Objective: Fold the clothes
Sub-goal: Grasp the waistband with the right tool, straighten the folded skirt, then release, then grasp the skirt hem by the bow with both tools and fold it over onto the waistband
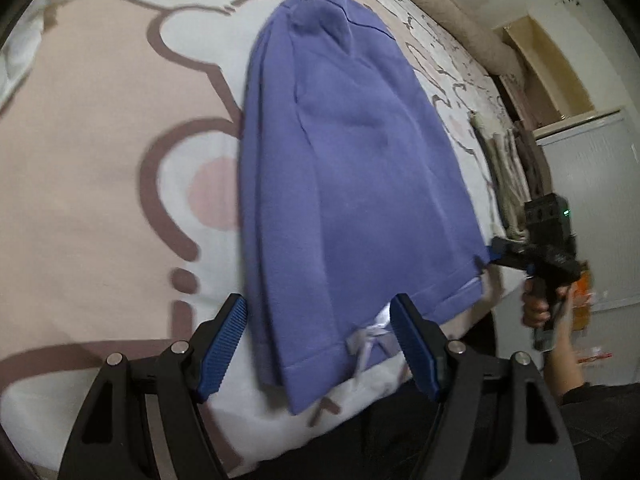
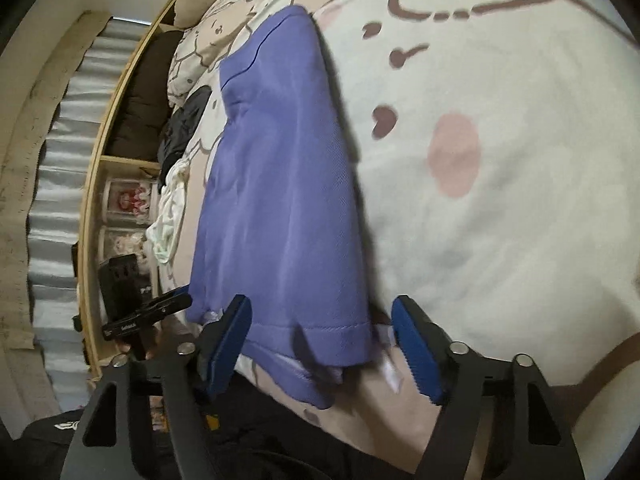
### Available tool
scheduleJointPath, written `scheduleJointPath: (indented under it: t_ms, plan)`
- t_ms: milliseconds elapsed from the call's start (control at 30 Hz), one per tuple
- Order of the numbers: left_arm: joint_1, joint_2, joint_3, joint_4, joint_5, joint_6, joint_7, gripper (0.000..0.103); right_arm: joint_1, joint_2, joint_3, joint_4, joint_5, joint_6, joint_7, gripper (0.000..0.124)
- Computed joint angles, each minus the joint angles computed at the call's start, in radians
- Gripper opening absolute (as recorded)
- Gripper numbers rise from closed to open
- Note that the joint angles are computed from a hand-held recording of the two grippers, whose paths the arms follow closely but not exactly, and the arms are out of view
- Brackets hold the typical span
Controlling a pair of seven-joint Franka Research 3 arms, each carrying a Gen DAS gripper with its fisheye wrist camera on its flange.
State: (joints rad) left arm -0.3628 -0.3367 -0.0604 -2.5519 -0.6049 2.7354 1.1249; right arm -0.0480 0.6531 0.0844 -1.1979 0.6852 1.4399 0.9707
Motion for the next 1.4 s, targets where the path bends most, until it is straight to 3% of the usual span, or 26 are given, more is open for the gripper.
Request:
scheduleJointPath:
  t_ms: [167,300,400,567,700,867,1033,1133,1167,1233,1400]
  plan:
    - [-0.051,0.013,0.052,-0.015,-0.173,0.053,0.121,0.073,0.012,0.005,0.007,0.004,-0.007,-0.007,-0.02,0.067]
    - [-0.079,0.013,0.074,-0.016,-0.375,0.094,0.223,0.068,0.017,0.017,0.009,0.017,-0.022,-0.032,-0.044,0.05]
    - [-0.083,0.041,0.079,0.009,-0.489,0.063,0.308,0.014,0.024,0.026,0.01,0.025,-0.026,-0.047,-0.044,0.03]
    - [-0.055,0.043,0.034,0.009,-0.622,0.072,0.371,0.012,0.011,0.046,0.009,0.048,-0.01,-0.072,-0.006,0.016]
    - [-0.015,-0.006,-0.027,-0.007,-0.554,0.087,0.304,0.011,0.0,0.013,0.013,0.022,0.01,-0.074,-0.02,0.013]
    - [-0.058,-0.09,-0.027,-0.038,-0.531,0.111,0.253,0.011,-0.001,-0.045,0.001,-0.023,-0.003,-0.097,-0.056,0.013]
    - [-0.143,-0.169,0.004,-0.094,-0.577,0.16,0.213,0.011,-0.031,-0.127,-0.014,-0.086,0.042,-0.164,-0.09,0.013]
    - [-0.23,-0.17,0.057,-0.108,-0.778,0.198,0.305,0.011,-0.039,-0.125,-0.036,-0.1,0.056,-0.192,-0.036,0.013]
    - [-0.23,-0.165,0.06,-0.102,-0.832,0.202,0.345,0.011,-0.042,-0.117,-0.042,-0.101,0.061,-0.198,-0.007,0.013]
    - [-0.22,-0.153,0.062,-0.089,-0.94,0.204,0.427,0.011,-0.052,-0.092,-0.045,-0.092,0.095,-0.201,0.067,0.013]
    - [-0.125,-0.113,0.05,-0.006,-1.064,0.208,0.624,0.011,-0.078,-0.022,-0.007,-0.008,0.211,-0.176,0.19,0.013]
